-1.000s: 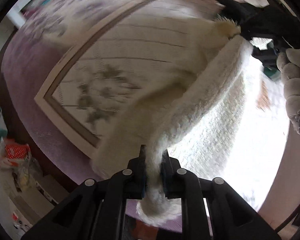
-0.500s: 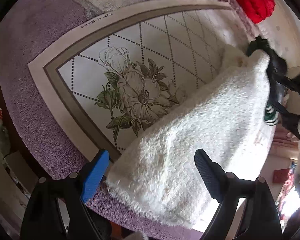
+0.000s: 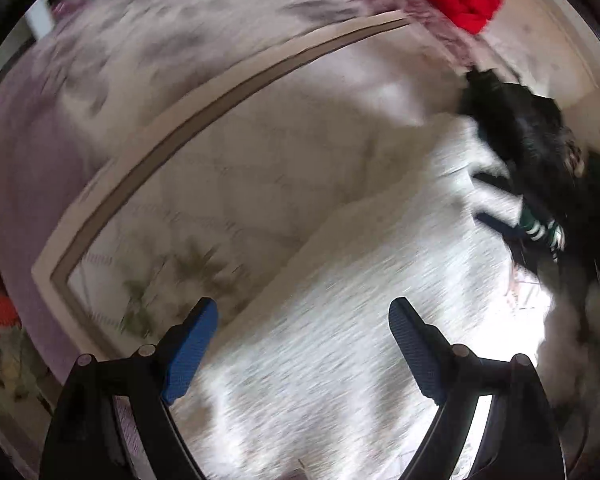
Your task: Fold large clothes
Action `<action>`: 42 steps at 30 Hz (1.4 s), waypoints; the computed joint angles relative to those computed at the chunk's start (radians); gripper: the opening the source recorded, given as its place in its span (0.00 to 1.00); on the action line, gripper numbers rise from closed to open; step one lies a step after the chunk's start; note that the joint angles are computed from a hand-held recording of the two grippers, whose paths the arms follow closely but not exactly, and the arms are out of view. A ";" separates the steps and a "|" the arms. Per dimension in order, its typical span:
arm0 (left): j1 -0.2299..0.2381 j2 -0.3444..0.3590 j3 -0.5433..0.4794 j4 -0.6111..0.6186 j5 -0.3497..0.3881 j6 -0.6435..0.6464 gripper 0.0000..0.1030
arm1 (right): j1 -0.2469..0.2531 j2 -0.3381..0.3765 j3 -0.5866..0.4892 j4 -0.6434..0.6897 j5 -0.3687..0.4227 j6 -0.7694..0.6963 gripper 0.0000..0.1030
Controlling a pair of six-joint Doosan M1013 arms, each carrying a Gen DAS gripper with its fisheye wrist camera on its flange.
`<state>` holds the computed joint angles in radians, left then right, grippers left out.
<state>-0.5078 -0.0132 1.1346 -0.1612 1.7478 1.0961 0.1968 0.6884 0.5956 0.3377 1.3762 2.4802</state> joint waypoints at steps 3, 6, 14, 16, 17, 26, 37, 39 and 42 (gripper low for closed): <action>-0.053 0.058 -0.068 0.041 -0.021 0.014 0.84 | -0.014 -0.093 0.101 -0.127 0.012 0.067 0.48; -0.085 0.120 -0.102 0.096 -0.039 0.003 0.84 | -0.039 -0.136 0.160 -0.188 0.034 0.088 0.40; -0.063 0.189 -0.037 0.126 -0.059 0.035 1.00 | -0.085 -0.015 0.075 -0.123 0.093 -0.093 0.33; -0.052 0.184 -0.032 0.100 -0.061 0.040 1.00 | -0.083 0.082 -0.030 -0.089 0.188 -0.115 0.34; -0.045 0.181 -0.038 0.084 -0.057 0.034 1.00 | -0.085 0.105 -0.056 -0.085 0.208 -0.132 0.33; 0.008 0.075 -0.077 0.140 0.034 0.025 0.97 | -0.061 -0.007 -0.003 0.039 0.159 -0.184 0.33; 0.146 -0.029 0.091 0.026 0.124 0.156 0.97 | 0.029 -0.043 0.125 0.057 0.163 -0.137 0.32; 0.160 -0.046 0.133 -0.022 0.139 0.189 0.97 | 0.027 -0.128 0.224 0.031 0.146 -0.053 0.44; 0.149 -0.063 0.185 -0.037 0.171 0.247 0.96 | 0.051 -0.219 0.327 -0.029 0.199 0.054 0.56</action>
<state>-0.3588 -0.0758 1.3197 -0.1982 1.9189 1.3433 0.2481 0.4694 0.9222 0.3083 1.5750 2.5339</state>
